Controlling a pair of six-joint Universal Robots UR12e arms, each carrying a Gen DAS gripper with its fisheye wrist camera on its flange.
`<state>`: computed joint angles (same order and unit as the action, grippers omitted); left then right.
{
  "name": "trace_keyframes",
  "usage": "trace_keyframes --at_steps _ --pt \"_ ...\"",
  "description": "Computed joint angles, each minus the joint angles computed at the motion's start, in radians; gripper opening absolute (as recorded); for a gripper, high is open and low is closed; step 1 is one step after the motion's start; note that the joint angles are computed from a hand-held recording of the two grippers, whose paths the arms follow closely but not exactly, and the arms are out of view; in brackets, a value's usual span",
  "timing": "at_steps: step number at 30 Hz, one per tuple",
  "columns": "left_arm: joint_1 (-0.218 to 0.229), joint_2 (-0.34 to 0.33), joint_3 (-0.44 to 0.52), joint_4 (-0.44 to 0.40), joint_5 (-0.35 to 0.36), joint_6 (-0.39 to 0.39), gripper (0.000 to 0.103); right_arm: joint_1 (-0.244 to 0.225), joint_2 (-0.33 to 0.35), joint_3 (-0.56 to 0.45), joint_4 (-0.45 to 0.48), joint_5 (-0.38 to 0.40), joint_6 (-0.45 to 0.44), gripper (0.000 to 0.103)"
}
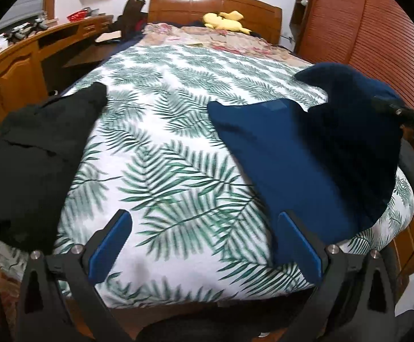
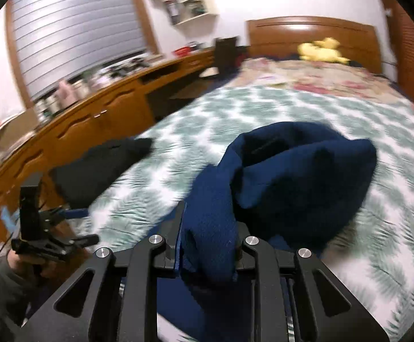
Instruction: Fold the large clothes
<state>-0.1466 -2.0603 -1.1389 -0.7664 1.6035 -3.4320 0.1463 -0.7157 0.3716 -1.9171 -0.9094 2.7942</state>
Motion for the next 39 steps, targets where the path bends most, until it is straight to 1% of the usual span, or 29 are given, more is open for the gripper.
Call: trace_keyframes --at_steps 2,4,6,7,9,12,14,15,16,19,23,25,26,27,28,30,31,34,37,38,39 --pt "0.004 0.013 -0.018 0.002 0.012 -0.008 0.103 0.022 0.02 -0.027 0.069 -0.003 -0.045 0.02" --pt "0.007 0.026 -0.035 0.001 0.022 -0.015 0.103 0.042 0.019 -0.012 0.104 -0.023 -0.097 0.02" --pt "0.008 0.032 -0.043 -0.004 0.029 -0.019 0.103 0.056 0.033 -0.027 0.167 -0.039 -0.134 0.021" --pt "0.009 0.036 -0.048 -0.003 0.032 -0.02 0.103 0.059 0.037 -0.032 0.184 -0.046 -0.139 0.021" --pt "0.009 0.04 -0.054 -0.001 0.035 -0.019 0.103 0.066 0.033 -0.015 0.187 -0.066 -0.143 0.021" --pt "0.007 0.043 -0.057 0.003 0.036 -0.019 0.103 0.062 0.035 -0.019 0.202 -0.054 -0.124 0.028" --pt "0.005 0.042 -0.056 0.007 0.034 -0.019 0.103 0.061 0.039 -0.037 0.213 -0.048 -0.12 0.036" --pt "0.003 0.04 -0.052 0.007 0.033 -0.019 0.103 0.06 0.032 -0.031 0.204 -0.048 -0.119 0.042" --pt "0.001 0.037 -0.048 0.007 0.032 -0.018 0.103 0.059 0.016 -0.006 0.174 -0.051 -0.116 0.045" --pt "-0.005 0.032 -0.037 0.012 0.025 -0.013 0.103 0.05 -0.023 0.05 0.104 -0.034 -0.111 0.048" --pt "-0.015 0.018 -0.009 0.02 0.011 0.002 0.103 0.027 -0.064 0.114 0.012 -0.014 -0.115 0.048" --pt "-0.019 0.009 0.009 0.027 0.002 0.01 0.103 0.019 -0.079 0.139 -0.019 -0.059 -0.121 0.048" --pt "-0.021 0.004 0.017 0.031 -0.002 0.012 0.103 0.016 -0.08 0.142 -0.021 -0.077 -0.119 0.046" --pt "-0.023 -0.002 0.028 0.035 -0.006 0.015 0.103 0.013 -0.083 0.149 -0.019 -0.093 -0.116 0.041" --pt "-0.025 -0.009 0.041 0.038 -0.009 0.018 0.103 0.01 -0.087 0.16 -0.017 -0.121 -0.119 0.032" --pt "-0.029 -0.02 0.058 0.041 -0.019 0.022 0.103 0.009 -0.1 0.195 -0.03 -0.18 -0.122 0.031" --pt "-0.031 -0.027 0.071 0.037 -0.027 0.025 0.103 0.006 -0.103 0.206 -0.016 -0.191 -0.123 0.031" --pt "-0.039 -0.041 0.097 0.024 -0.035 0.042 0.103 -0.001 -0.109 0.229 0.058 -0.188 -0.14 0.03" --pt "-0.046 -0.052 0.119 0.01 -0.043 0.06 0.103 0.001 -0.111 0.25 0.112 -0.189 -0.155 0.03" --pt "-0.047 -0.057 0.128 0.003 -0.044 0.063 0.103 0.002 -0.114 0.261 0.127 -0.185 -0.166 0.03" --pt "-0.049 -0.061 0.134 -0.002 -0.044 0.064 0.103 0.001 -0.121 0.277 0.123 -0.177 -0.17 0.03"
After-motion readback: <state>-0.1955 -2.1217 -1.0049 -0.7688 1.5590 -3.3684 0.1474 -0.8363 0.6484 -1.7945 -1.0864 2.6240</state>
